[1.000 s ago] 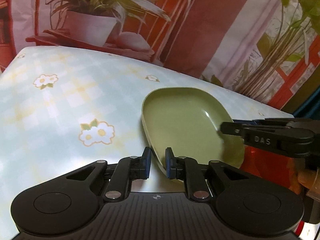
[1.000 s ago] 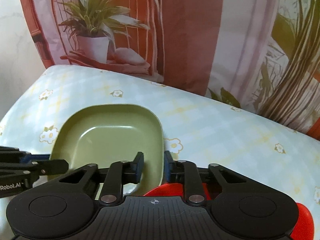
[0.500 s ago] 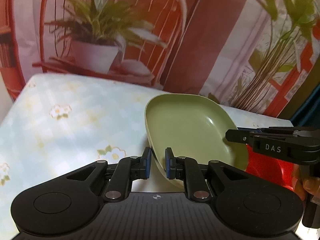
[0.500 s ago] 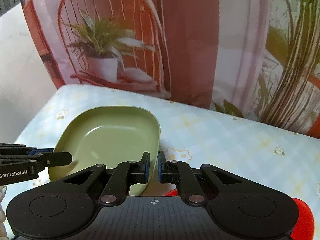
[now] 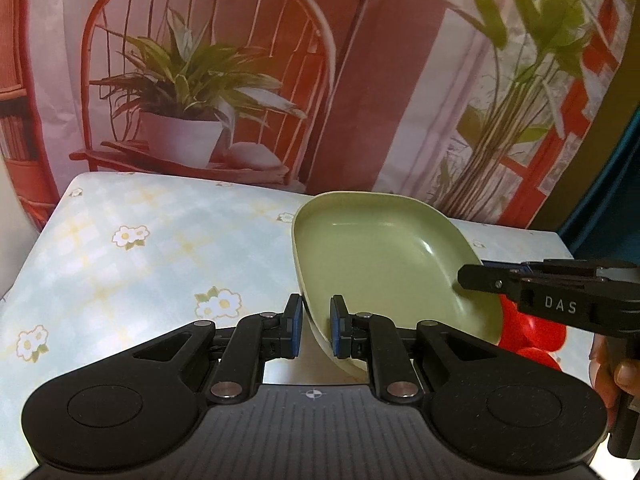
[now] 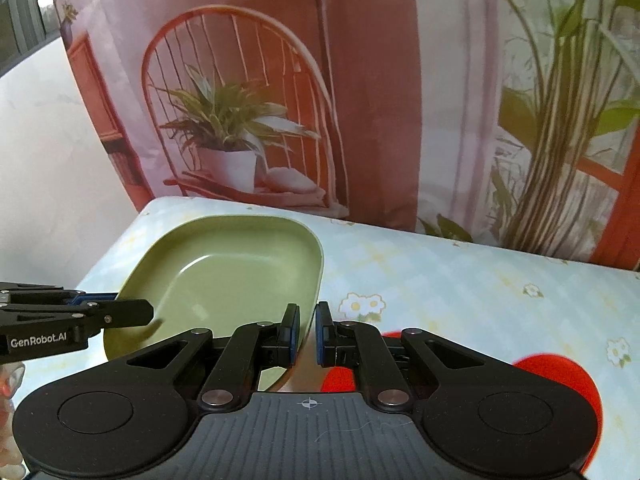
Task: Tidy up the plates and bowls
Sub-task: 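Carry the small green dish with both grippers onto the orange plate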
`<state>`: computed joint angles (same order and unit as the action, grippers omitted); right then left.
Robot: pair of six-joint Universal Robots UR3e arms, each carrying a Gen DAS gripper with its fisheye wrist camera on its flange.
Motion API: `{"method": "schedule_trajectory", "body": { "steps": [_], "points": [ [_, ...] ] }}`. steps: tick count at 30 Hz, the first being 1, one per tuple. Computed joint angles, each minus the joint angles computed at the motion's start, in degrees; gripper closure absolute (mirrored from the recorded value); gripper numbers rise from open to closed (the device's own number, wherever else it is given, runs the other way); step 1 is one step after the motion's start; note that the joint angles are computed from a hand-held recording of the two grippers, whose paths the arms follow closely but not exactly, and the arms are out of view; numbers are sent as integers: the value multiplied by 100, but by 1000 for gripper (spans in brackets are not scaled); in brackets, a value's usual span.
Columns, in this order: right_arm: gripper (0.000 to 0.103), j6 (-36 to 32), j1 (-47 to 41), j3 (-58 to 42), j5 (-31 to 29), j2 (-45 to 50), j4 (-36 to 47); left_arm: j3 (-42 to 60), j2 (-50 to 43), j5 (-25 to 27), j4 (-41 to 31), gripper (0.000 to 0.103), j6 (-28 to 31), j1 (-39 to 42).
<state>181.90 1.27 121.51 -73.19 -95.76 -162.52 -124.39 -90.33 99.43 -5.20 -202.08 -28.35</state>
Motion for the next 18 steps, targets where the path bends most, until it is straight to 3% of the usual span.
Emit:
{"method": "schedule_trajectory", "body": {
  "steps": [18],
  "points": [
    [94,-127,-829,1655,690,-2666,1114,-454,282,217,99,87,-286,-699]
  ]
}}
